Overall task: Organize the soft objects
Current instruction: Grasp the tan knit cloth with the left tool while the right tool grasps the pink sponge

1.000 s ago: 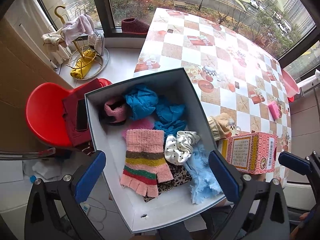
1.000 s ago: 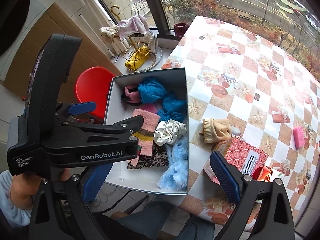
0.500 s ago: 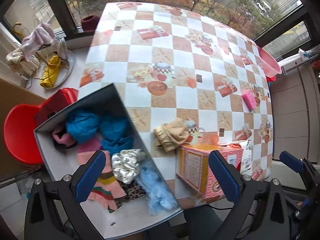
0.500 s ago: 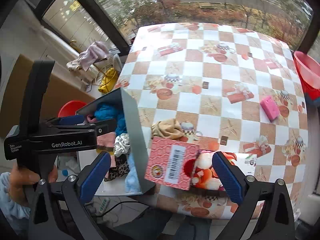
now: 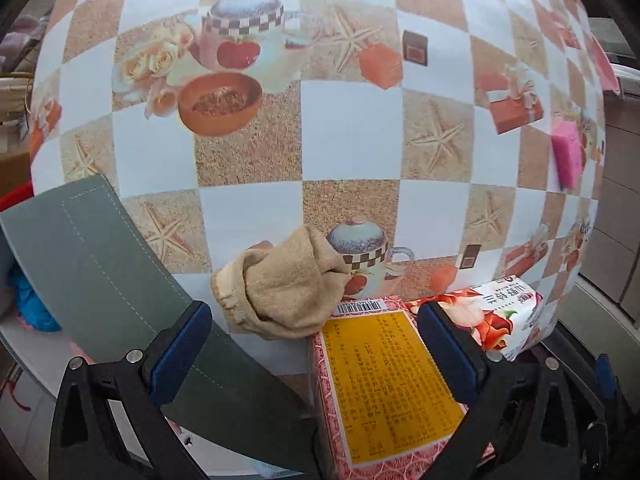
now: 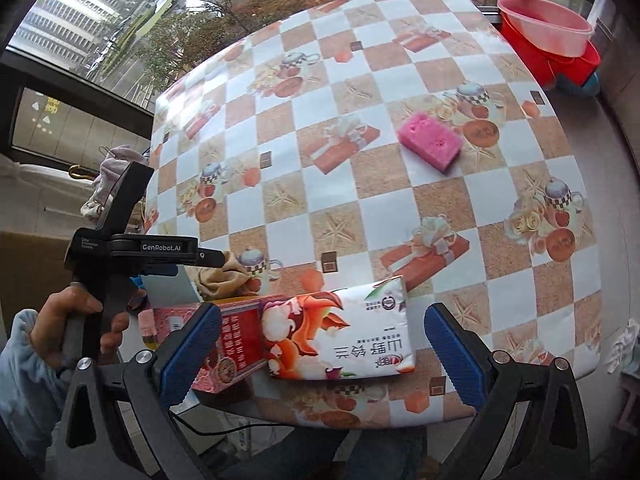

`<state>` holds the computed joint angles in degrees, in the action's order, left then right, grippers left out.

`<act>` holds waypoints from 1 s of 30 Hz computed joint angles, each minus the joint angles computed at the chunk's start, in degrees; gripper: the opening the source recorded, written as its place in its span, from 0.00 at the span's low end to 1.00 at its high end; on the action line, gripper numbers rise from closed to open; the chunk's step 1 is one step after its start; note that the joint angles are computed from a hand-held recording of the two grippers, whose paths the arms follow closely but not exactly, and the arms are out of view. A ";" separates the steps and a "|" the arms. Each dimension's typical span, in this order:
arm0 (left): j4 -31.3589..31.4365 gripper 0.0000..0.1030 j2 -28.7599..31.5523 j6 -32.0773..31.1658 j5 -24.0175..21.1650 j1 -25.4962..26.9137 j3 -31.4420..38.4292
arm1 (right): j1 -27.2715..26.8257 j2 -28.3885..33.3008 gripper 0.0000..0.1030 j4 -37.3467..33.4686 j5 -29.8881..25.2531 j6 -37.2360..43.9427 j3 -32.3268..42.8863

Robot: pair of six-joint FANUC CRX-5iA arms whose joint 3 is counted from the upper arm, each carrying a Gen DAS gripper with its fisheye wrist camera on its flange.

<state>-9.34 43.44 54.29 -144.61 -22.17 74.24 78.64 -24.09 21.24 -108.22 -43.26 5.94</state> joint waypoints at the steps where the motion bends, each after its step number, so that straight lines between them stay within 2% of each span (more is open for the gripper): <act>1: -0.80 1.00 0.20 0.08 -1.10 -0.17 -0.96 | 0.17 -1.09 0.99 -0.37 0.20 -0.93 -1.19; 4: -4.13 1.00 -1.12 -0.07 -0.76 -0.91 -5.08 | -0.36 -4.62 0.99 -2.05 0.64 -2.66 -4.84; 7: -7.13 1.00 -1.80 -0.35 -0.70 -1.55 -7.77 | -4.25 -7.08 0.99 -5.17 1.21 0.33 -7.25; 11: -10.70 1.00 -1.85 -1.73 -1.72 -2.22 -8.92 | -14.88 -7.41 0.99 -11.02 0.81 12.30 -8.33; 13: -12.22 1.00 -1.82 -2.86 -1.85 -2.61 -9.10 | -19.58 -8.80 0.99 -12.84 1.89 14.81 -10.13; 15: -13.54 1.00 -1.23 -3.53 -2.58 -2.81 -8.60 | -22.26 -11.77 0.99 -12.84 4.33 11.98 -13.20; 18: -15.56 1.00 -0.62 -4.71 -3.80 -3.17 -8.62 | -25.15 -16.91 0.99 -11.40 8.17 1.93 -18.63; 20: -17.69 1.00 -0.73 -7.83 -4.91 -3.82 -9.52 | -28.81 -18.16 0.99 -11.61 10.40 -1.52 -20.99; 25: -19.59 1.00 -3.09 -9.48 -2.09 -5.34 -14.83 | -39.88 -16.59 0.99 -16.10 13.93 -0.40 -23.27; 30: -18.41 0.98 -4.39 -8.18 -0.03 -5.58 -17.79 | -46.06 -13.89 0.99 -20.27 13.90 4.09 -23.55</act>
<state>-27.75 39.05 46.11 -144.64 -27.75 56.44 32.58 -37.97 0.97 -94.32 -39.17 -17.61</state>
